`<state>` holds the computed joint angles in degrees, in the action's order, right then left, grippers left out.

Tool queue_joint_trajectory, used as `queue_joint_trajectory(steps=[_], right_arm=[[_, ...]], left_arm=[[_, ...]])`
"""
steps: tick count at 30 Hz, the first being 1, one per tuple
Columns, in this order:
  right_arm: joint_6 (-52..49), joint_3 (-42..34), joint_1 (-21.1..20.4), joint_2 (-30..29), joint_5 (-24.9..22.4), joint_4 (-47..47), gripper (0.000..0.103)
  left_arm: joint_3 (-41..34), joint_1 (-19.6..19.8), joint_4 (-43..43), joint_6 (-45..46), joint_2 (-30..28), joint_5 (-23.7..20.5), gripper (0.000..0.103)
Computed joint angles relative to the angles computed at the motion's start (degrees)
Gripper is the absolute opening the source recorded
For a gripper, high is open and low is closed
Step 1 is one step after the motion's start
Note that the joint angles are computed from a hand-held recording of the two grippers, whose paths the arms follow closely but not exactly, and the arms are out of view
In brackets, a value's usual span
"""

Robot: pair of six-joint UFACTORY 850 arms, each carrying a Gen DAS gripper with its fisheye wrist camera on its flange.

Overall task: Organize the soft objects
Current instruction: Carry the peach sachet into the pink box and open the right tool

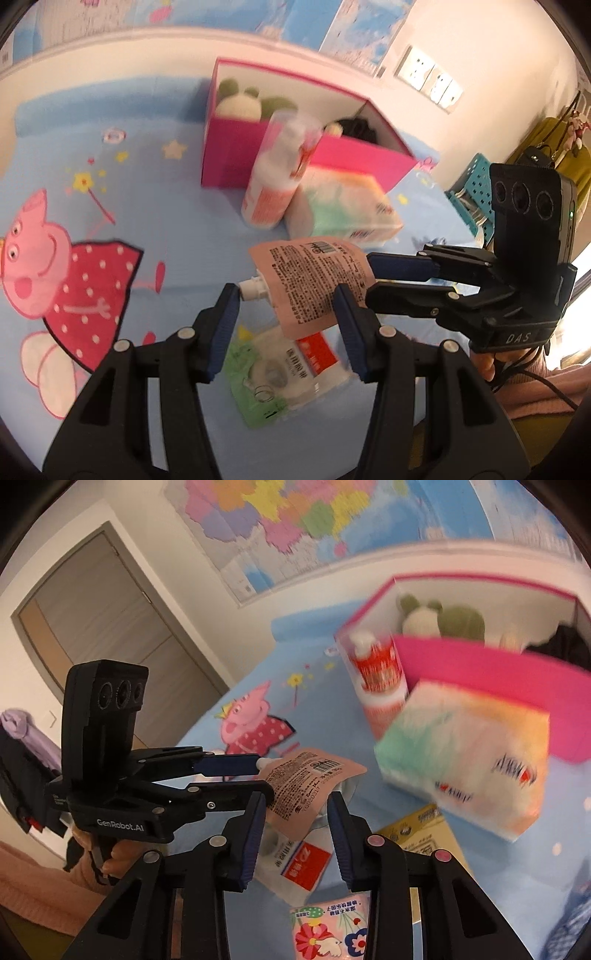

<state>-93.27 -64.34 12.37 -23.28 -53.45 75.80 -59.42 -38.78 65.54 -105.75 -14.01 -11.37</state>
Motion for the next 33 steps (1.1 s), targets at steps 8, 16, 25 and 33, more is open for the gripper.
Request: queue_joint_trajectory(steps=[8, 16, 25, 33], right_arm=[[-4.72, 0.40, -2.26, 3.53, -1.72, 4.64, 0.035], [-7.67, -2.56, -3.61, 3.75, -2.06, 8.91, 0.035], [-2.09, -14.10, -3.18, -4.12, -2.75, 8.10, 0.035], [7.46, -25.76, -1.07, -13.09, -1.36, 2.22, 0.035]], left_arm=[[-3.78, -0.92, 8.65, -4.84, 0.57, -3.44, 0.054], [-9.98, -0.02, 9.19, -0.32, -1.47, -6.37, 0.054], [-18.11, 4.97, -5.49, 17.35, -6.91, -4.87, 0.054], [-22.83, 10.18, -29.81, 38.54, -12.47, -2.33, 0.054]])
